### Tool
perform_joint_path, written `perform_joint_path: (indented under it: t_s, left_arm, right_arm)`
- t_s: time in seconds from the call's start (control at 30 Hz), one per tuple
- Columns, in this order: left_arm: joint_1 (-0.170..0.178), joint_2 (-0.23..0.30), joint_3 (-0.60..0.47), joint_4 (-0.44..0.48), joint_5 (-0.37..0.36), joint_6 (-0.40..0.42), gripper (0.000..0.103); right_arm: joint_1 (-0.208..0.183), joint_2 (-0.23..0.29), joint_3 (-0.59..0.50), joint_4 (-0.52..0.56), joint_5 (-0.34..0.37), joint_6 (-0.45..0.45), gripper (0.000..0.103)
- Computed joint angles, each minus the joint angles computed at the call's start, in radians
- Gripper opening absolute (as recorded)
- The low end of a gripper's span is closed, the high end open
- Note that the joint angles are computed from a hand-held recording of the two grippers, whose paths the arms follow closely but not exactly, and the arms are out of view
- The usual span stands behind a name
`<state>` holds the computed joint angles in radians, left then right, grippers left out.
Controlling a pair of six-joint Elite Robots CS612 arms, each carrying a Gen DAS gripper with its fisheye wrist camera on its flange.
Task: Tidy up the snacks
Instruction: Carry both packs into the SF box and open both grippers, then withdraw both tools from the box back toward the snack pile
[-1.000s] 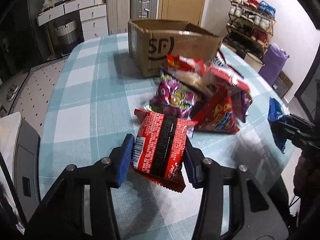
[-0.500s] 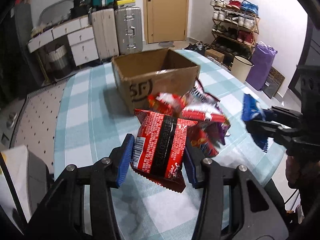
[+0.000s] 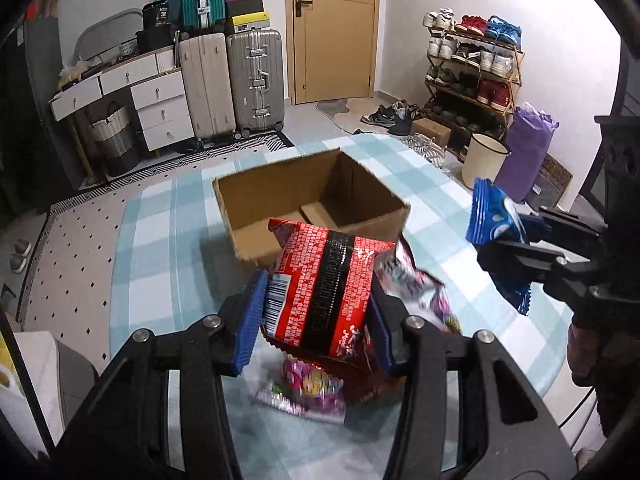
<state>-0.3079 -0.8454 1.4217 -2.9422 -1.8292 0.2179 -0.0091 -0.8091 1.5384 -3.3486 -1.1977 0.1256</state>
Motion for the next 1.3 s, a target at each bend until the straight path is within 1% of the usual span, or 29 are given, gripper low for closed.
perform_joint_path:
  t_s: [0.23, 0.4, 0.53, 0.67, 0.73, 0.77, 0.8, 0.87, 0.93, 0.97, 1.03, 1.07, 1.1, 1.2, 1.3]
  left_arm:
    - [-0.009, 0.062, -0.144, 0.082, -0.003, -0.02, 0.044]
    - [-0.013, 0.114, -0.25, 0.126, 0.01, -0.026, 0.044]
    - [-0.016, 0.161, -0.339, 0.183, 0.016, -0.024, 0.044]
    - [-0.018, 0.212, -0.429, 0.237, 0.018, -0.035, 0.034]
    - [-0.021, 0.236, -0.469, 0.26, 0.034, -0.031, 0.034]
    - [-0.021, 0.251, -0.492, 0.271, 0.026, -0.031, 0.03]
    - [-0.019, 0.27, -0.526, 0.304, 0.011, -0.037, 0.024]
    - [-0.019, 0.309, -0.589, 0.352, 0.014, -0.056, 0.024]
    - [-0.023, 0.331, -0.622, 0.371, 0.05, -0.064, 0.024]
    - [-0.022, 0.337, -0.624, 0.363, 0.047, -0.067, 0.024]
    - [-0.021, 0.34, -0.621, 0.345, 0.063, -0.065, 0.025]
    - [-0.022, 0.337, -0.613, 0.335, 0.074, -0.056, 0.027]
    - [-0.022, 0.334, -0.604, 0.323, 0.079, -0.051, 0.027]
    - [-0.02, 0.319, -0.576, 0.3, 0.091, -0.048, 0.028]
    - [-0.016, 0.291, -0.529, 0.269, 0.091, -0.054, 0.028]
  right_arm:
    - [-0.013, 0.029, -0.109, 0.069, 0.001, -0.007, 0.046]
    - [-0.017, 0.065, -0.202, 0.138, 0.006, -0.018, 0.046]
    - [-0.015, 0.103, -0.283, 0.209, -0.008, -0.046, 0.046]
    - [-0.017, 0.147, -0.361, 0.279, -0.015, -0.053, 0.046]
    - [-0.02, 0.168, -0.393, 0.303, -0.011, -0.048, 0.046]
    - [-0.022, 0.18, -0.412, 0.318, -0.001, -0.043, 0.046]
    - [-0.021, 0.188, -0.426, 0.335, -0.002, -0.04, 0.046]
    - [-0.019, 0.205, -0.448, 0.354, -0.011, -0.045, 0.046]
    - [-0.016, 0.231, -0.49, 0.399, -0.034, -0.051, 0.046]
    - [-0.014, 0.24, -0.509, 0.434, -0.049, -0.049, 0.048]
    - [-0.013, 0.254, -0.536, 0.483, -0.061, -0.047, 0.063]
    - [-0.012, 0.257, -0.541, 0.489, -0.075, -0.044, 0.079]
    - [-0.013, 0.259, -0.54, 0.478, -0.081, -0.042, 0.083]
    - [-0.019, 0.252, -0.52, 0.44, -0.075, -0.025, 0.083]
    - [-0.022, 0.235, -0.49, 0.391, -0.076, -0.01, 0.083]
